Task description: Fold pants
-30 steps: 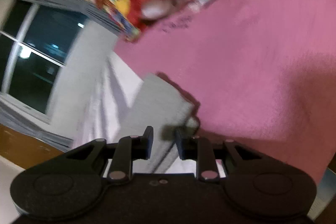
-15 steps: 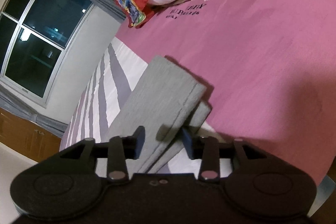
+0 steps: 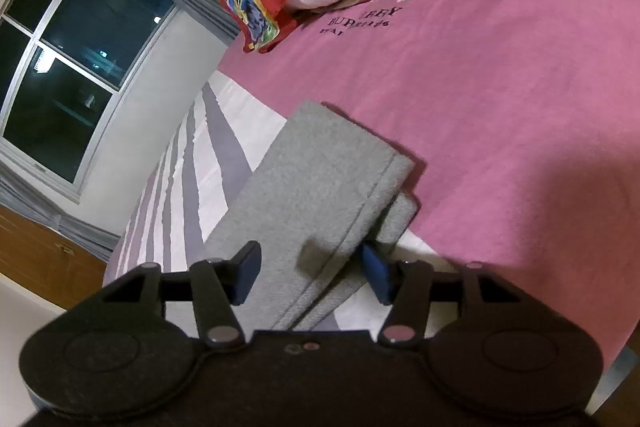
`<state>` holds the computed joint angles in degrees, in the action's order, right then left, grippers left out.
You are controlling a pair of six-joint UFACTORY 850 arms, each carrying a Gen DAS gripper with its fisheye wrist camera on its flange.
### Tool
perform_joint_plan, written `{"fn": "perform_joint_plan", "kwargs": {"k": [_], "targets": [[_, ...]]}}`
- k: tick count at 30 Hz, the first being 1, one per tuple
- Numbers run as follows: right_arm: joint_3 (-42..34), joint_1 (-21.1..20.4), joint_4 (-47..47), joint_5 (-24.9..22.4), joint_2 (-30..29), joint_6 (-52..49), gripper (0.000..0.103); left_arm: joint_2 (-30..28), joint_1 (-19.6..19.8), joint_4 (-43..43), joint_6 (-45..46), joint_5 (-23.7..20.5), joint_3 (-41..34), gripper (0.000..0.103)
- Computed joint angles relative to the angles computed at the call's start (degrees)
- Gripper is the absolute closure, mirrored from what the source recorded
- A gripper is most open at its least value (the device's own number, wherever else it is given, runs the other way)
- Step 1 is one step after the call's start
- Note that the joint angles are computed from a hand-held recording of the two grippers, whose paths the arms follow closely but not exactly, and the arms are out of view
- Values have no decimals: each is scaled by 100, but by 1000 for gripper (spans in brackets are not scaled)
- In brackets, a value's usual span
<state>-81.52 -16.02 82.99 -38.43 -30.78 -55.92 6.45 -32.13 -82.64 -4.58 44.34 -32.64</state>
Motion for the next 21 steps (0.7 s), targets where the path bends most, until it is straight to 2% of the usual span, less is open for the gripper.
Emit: {"fn": "perform_joint_plan", "kwargs": {"k": [2, 6, 7, 8, 10, 12, 15, 18, 21], "targets": [[-4, 16, -60, 41, 16, 35, 46, -24, 158, 190, 255, -89, -131, 84], [-7, 10, -91, 54, 29, 43, 47, 116, 140, 709, 627, 744, -313, 85], [17, 6, -61, 54, 42, -3, 47, 111, 231, 722, 895, 650, -360, 85], [40, 7, -24, 55, 52, -39, 47, 92, 351, 554, 1207, 402, -414, 85], [102, -2, 118, 34, 69, -127, 47, -3, 671, -96, 1779, -373, -483, 85], [137, -28, 263, -25, 65, -149, 47, -80, 756, -499, 2106, -730, -440, 85], [152, -84, 417, -153, 41, -107, 47, -32, 641, -123, 1413, -645, -214, 86], [154, -148, 645, -329, -21, 53, 47, -30, 676, -83, 1362, -679, -202, 85], [125, -147, 664, -294, -46, 229, 56, 15, 732, -167, 1505, -741, -236, 85]]}}
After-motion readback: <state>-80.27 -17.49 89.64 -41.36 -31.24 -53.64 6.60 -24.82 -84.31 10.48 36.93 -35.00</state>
